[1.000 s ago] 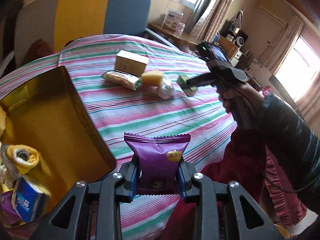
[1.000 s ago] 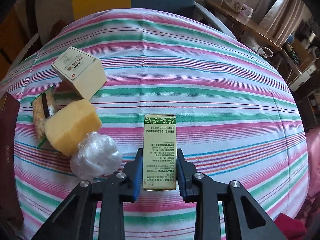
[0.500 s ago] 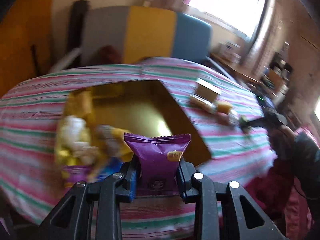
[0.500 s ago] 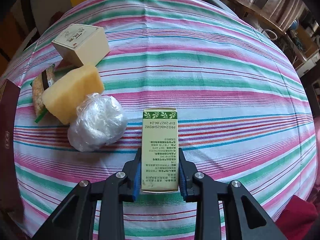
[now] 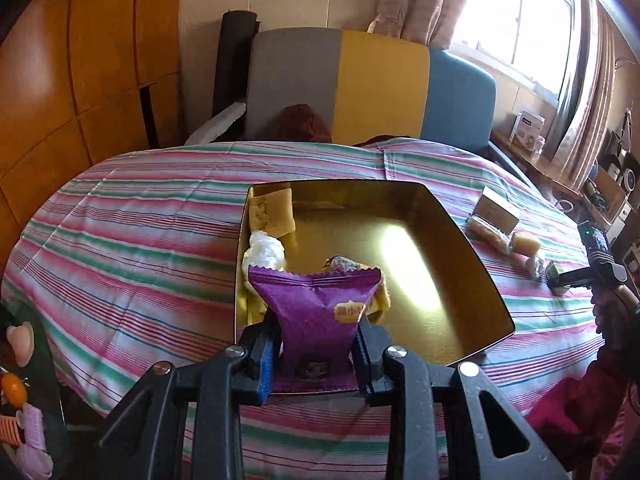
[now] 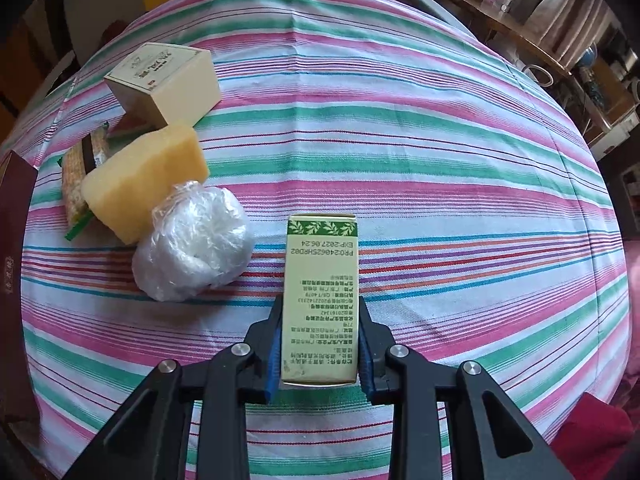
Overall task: Organize objects
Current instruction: 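Carry the purple packet over the tray and open the left gripper while the right gripper holds the box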
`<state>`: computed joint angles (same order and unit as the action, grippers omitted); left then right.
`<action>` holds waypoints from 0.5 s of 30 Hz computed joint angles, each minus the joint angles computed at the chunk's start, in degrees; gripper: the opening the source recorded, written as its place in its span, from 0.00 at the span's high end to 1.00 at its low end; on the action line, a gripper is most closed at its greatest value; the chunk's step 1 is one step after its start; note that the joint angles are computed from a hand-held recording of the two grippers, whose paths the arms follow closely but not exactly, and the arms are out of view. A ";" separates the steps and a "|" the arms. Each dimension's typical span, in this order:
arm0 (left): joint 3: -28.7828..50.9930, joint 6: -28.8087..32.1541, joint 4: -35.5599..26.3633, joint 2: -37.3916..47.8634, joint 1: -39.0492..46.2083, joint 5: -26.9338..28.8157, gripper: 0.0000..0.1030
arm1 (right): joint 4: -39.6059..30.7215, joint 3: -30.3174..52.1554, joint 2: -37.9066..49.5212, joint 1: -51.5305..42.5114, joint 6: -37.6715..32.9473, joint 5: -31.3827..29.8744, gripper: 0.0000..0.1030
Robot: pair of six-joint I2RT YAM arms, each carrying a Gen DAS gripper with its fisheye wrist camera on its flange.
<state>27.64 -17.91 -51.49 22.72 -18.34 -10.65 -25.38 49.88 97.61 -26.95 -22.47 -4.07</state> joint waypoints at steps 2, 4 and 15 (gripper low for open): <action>-0.30 0.39 0.14 -0.17 0.80 0.56 0.70 | 0.39 1.20 1.65 0.22 0.38 -0.14 0.70; -0.47 0.88 0.89 0.51 1.40 1.07 0.70 | 1.13 1.18 2.16 0.58 0.34 0.27 0.70; -0.83 0.18 1.51 1.62 -0.05 0.08 0.70 | 2.89 -0.30 1.54 2.11 0.54 1.49 0.70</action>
